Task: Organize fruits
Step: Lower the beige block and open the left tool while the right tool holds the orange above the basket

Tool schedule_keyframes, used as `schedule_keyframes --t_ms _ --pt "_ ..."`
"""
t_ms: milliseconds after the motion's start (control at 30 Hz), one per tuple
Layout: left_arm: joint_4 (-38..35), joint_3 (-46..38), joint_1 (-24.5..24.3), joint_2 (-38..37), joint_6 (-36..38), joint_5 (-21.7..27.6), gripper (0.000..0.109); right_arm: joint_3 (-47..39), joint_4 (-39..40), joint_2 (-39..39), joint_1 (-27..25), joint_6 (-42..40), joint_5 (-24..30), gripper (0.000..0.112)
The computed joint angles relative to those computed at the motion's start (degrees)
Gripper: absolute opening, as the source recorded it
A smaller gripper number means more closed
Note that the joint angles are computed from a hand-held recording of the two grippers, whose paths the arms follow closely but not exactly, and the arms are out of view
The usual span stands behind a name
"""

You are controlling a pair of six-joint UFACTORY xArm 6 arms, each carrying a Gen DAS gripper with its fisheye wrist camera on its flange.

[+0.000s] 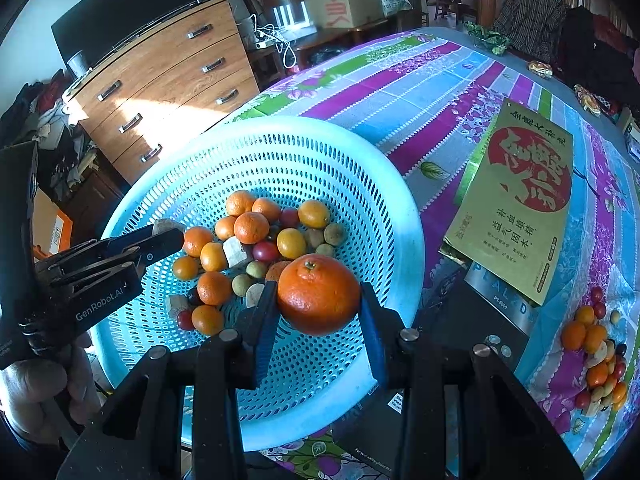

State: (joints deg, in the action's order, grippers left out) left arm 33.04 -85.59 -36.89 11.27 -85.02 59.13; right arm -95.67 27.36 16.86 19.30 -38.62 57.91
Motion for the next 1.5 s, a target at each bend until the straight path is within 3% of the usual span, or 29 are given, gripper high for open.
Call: schedule_keyframes --t_ms 933,1000,1067,1167,1500 --pt "-4.24 2.66 1.29 -0.40 1.49 -2.10 0.032 0.33 -2.55 1.41 1.09 1.23 0.87 0.043" --pt "-4.67 2.64 1.35 -0.21 1.66 -2.31 0.034 0.15 -2.60 1.58 1.01 1.35 1.27 0.043" --pt "-4.54 2.58 1.25 -0.06 1.55 -2.20 0.046 -0.02 -2.74 1.71 0.91 1.42 1.57 0.043" --pt "-4.36 2.39 1.12 0.06 1.56 -1.97 0.052 -0.19 -3.33 2.02 0.89 1.82 1.75 0.044" --pt "-4.29 1.95 0.79 0.08 0.75 -0.73 0.056 0.34 -4.16 1.91 1.00 1.91 1.66 0.044"
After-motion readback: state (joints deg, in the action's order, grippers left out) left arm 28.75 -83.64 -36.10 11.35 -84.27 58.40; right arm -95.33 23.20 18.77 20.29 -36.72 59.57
